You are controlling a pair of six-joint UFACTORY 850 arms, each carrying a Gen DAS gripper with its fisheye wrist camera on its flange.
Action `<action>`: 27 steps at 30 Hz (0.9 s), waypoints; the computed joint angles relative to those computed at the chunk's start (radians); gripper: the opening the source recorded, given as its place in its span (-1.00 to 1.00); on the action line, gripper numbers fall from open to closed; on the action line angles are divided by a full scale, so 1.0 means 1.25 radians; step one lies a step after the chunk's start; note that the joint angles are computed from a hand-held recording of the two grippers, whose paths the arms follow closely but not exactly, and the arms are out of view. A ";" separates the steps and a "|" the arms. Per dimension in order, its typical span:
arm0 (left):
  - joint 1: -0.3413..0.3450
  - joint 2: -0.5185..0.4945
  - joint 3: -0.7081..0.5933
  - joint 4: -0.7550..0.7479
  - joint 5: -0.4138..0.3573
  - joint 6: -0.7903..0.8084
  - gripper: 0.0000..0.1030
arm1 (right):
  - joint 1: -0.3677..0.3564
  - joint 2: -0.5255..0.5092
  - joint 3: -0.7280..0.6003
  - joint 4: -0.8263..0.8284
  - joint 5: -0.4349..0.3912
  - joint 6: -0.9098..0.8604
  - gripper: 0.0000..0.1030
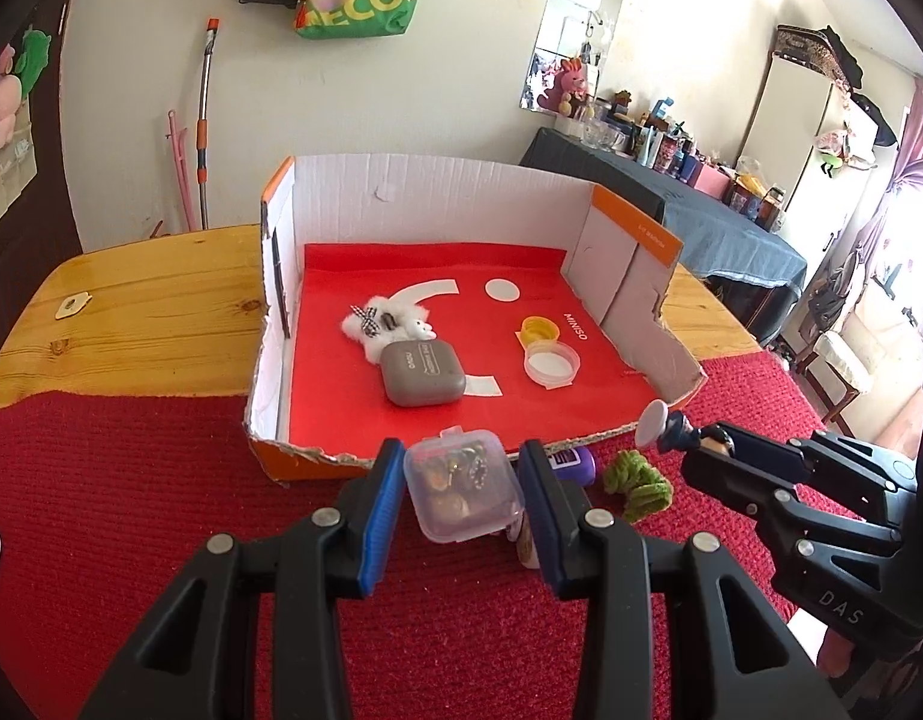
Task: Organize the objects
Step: 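Carry the figurine with the right tool while the left carries the clear box into the box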
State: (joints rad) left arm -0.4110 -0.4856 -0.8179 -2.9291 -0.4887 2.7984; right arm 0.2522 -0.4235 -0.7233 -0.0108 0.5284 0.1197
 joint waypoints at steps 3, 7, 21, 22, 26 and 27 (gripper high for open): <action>0.003 -0.005 -0.015 0.007 0.011 -0.002 -0.20 | -0.002 -0.002 -0.013 0.006 -0.011 -0.010 -0.57; 0.007 -0.016 -0.039 0.024 0.031 -0.013 -0.20 | -0.007 -0.009 -0.036 0.016 -0.033 -0.029 -0.57; 0.020 -0.090 -0.156 0.137 0.130 -0.102 -0.20 | -0.036 -0.076 -0.151 -0.016 -0.143 -0.037 -0.57; 0.021 -0.098 -0.168 0.168 0.139 -0.130 -0.20 | -0.038 -0.083 -0.161 -0.023 -0.153 -0.033 -0.57; 0.024 -0.127 -0.203 0.229 0.165 -0.190 -0.20 | -0.046 -0.113 -0.202 -0.053 -0.193 -0.018 -0.57; 0.025 -0.133 -0.211 0.250 0.170 -0.210 -0.20 | -0.047 -0.121 -0.211 -0.055 -0.201 -0.020 -0.57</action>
State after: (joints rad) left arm -0.3803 -0.6523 -1.0812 -2.6167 -0.2760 2.5359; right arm 0.1935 -0.5743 -0.9872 -0.0792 0.2771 0.0953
